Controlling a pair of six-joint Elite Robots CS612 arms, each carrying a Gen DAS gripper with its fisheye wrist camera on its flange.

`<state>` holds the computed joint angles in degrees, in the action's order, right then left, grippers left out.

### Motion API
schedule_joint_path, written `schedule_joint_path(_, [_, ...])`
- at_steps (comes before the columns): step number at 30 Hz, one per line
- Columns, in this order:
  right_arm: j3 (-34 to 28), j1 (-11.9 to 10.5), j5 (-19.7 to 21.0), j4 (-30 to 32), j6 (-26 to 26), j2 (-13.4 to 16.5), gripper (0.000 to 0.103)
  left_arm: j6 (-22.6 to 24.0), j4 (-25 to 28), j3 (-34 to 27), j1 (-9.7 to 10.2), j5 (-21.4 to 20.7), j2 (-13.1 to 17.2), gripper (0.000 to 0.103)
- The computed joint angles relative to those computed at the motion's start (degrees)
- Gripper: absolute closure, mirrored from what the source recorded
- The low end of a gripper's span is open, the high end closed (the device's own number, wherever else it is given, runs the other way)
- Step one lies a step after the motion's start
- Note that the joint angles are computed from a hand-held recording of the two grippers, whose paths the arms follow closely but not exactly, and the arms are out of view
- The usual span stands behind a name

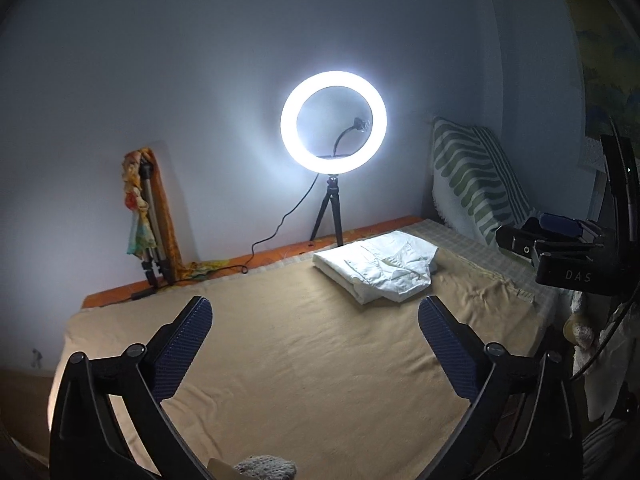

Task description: Fold small clothes

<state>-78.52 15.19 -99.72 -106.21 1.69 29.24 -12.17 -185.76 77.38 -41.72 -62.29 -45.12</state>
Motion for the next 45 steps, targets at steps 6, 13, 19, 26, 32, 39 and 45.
schedule_joint_path(6, [-3.0, 0.7, -0.2, 1.6, 2.8, 2.4, 0.0, -0.6, -1.8, 3.2, -0.78, 1.1, -0.9, 0.0])
schedule_joint_path(13, [-4.3, 1.4, -1.9, -0.6, 5.4, 4.6, 0.0, -4.6, -0.4, 5.1, -1.0, 2.0, -1.0, 0.0])
schedule_joint_path(19, [-3.5, 1.6, -3.2, -0.5, 4.5, 4.9, 0.0, -4.6, 2.2, 5.2, -1.17, 4.0, -0.7, 0.0])
schedule_joint_path(26, [-3.4, 1.3, -3.5, 0.0, 6.8, 5.0, 0.0, -4.0, 4.1, 5.4, -1.4, 4.6, -0.8, 0.0])
schedule_joint_path(32, [-3.2, 1.3, -4.0, 0.3, 6.6, 5.0, 0.0, -4.0, 4.5, 5.5, -1.35, 4.5, -1.0, 0.0])
schedule_joint_path(39, [-3.0, 1.3, -4.4, 0.2, 6.5, 4.9, 0.0, -3.9, 3.6, 5.9, -1.24, 4.8, -1.1, 0.0])
schedule_joint_path(45, [-3.0, 1.3, -4.4, 0.2, 6.5, 4.9, 0.0, -4.2, 3.8, 6.1, -1.25, 5.3, -1.3, 0.0])
